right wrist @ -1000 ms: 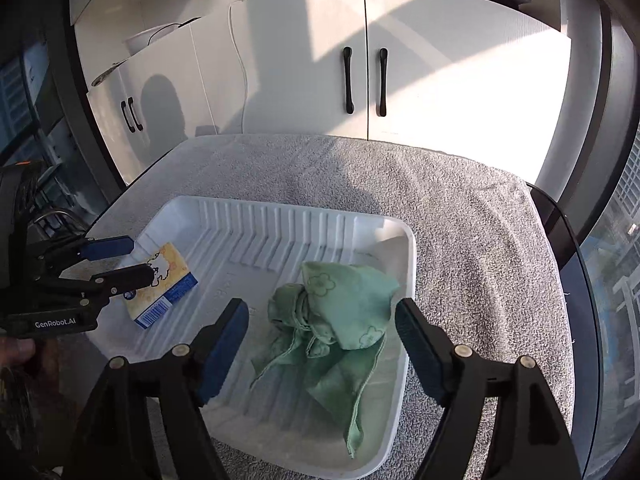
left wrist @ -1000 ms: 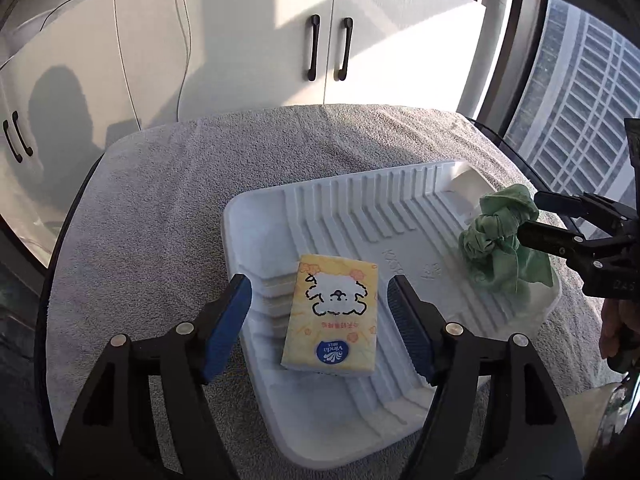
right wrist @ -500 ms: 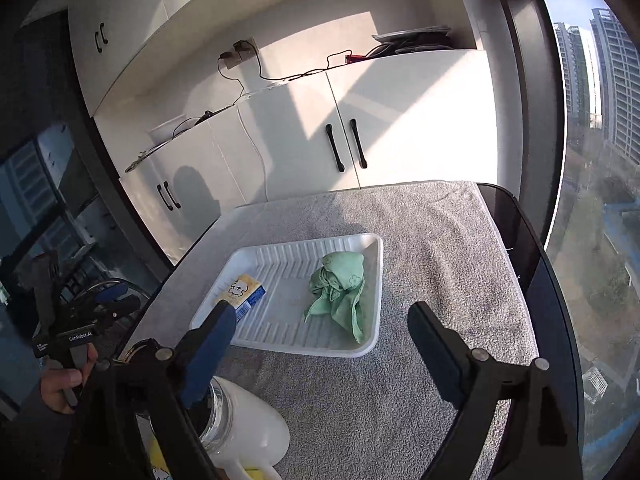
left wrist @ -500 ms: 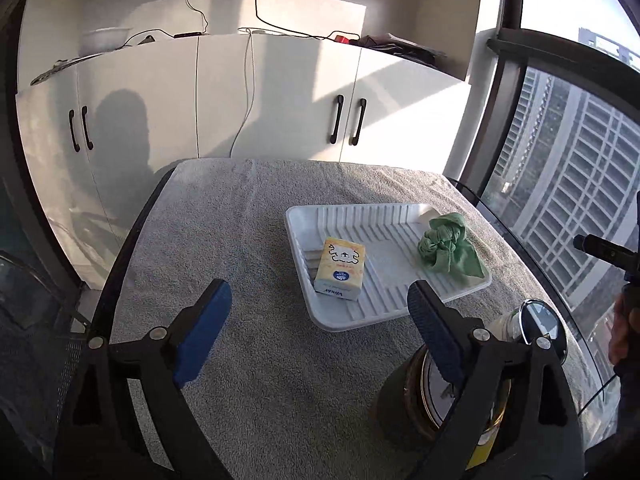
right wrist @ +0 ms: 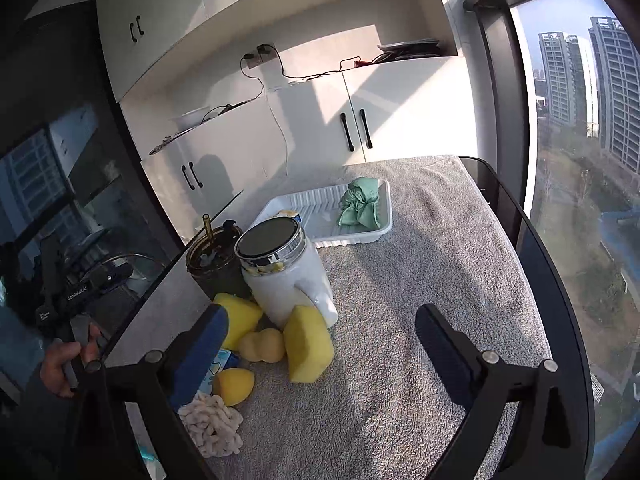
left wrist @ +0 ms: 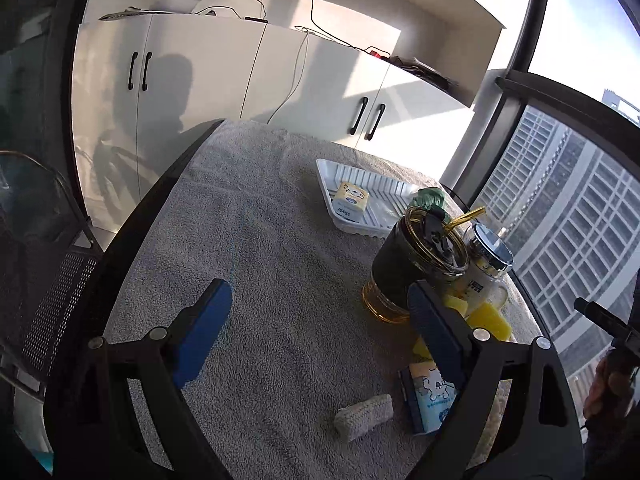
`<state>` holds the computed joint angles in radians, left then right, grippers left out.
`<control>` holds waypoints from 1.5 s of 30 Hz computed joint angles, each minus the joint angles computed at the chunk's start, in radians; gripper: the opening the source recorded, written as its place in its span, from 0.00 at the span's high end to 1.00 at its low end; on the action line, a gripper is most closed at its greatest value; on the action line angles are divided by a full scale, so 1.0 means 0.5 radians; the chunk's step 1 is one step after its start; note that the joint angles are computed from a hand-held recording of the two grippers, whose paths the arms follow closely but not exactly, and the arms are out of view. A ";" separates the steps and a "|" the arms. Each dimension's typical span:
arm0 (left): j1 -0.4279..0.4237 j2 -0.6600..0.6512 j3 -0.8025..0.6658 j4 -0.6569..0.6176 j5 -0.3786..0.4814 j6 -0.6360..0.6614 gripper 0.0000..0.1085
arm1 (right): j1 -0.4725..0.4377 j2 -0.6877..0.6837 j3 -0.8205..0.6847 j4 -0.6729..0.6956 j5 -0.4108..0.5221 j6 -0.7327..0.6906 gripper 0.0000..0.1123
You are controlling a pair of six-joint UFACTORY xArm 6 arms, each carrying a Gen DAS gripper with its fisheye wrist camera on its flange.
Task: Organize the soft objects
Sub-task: 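Move both open tools back toward the remaining items on the table, then grasp the cream loop scrubber with the right tool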
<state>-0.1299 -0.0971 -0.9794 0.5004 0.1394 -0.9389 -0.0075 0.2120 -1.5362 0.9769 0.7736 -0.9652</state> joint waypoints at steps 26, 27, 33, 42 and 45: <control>-0.373 -0.053 0.193 -0.269 0.325 0.544 0.17 | 0.371 -0.464 0.845 -0.074 -0.190 -0.148 0.14; -0.371 -0.029 0.168 -0.252 0.354 0.558 0.17 | 0.382 -0.438 0.834 -0.101 -0.193 -0.111 0.14; -0.370 0.075 0.064 -0.309 0.413 0.736 0.17 | 0.444 -0.329 0.803 -0.193 -0.269 -0.044 0.14; -0.371 0.146 0.017 -0.524 0.419 0.894 0.17 | 0.470 -0.217 0.743 -0.196 -0.224 -0.123 0.52; -0.379 0.161 -0.011 -0.525 0.437 0.928 0.17 | 0.465 -0.233 0.762 -0.144 -0.217 -0.183 0.55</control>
<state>-0.3192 -0.0164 -0.9849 0.2378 0.3578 -0.4748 0.2251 0.0955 -1.1551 0.9048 0.6653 -1.0569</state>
